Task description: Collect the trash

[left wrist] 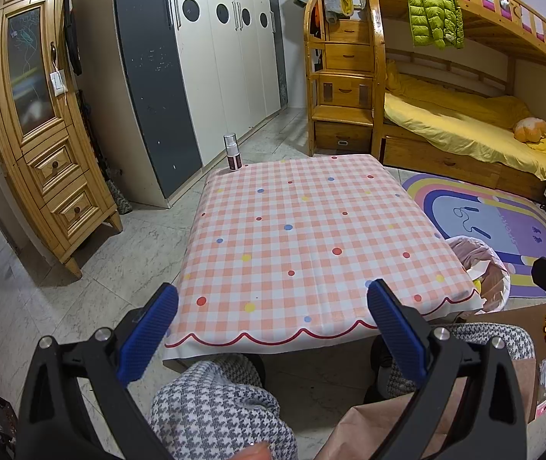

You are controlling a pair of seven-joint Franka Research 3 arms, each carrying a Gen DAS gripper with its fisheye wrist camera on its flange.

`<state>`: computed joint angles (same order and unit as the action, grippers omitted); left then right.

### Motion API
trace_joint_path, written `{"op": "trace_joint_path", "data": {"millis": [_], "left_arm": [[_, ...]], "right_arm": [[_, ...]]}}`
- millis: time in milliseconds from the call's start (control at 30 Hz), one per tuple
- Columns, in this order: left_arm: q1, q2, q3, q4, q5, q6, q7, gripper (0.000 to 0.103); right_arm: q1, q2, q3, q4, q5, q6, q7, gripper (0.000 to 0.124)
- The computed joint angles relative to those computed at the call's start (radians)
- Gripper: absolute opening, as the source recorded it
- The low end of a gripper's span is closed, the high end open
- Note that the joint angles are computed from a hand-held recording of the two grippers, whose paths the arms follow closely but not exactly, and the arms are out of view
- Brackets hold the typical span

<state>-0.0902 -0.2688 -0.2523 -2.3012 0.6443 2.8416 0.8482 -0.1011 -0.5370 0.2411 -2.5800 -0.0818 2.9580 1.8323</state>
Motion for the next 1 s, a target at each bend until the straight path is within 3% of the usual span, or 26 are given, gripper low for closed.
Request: {"op": "trace_joint_path", "data": {"millis": [1000], "left_arm": [[-0.003, -0.006, 0.001, -0.003, -0.006, -0.005, 0.004, 0.096]], "right_arm": [[0.009, -0.003, -0.009, 0.003, 0.001, -0.012, -0.002, 0.093]]}}
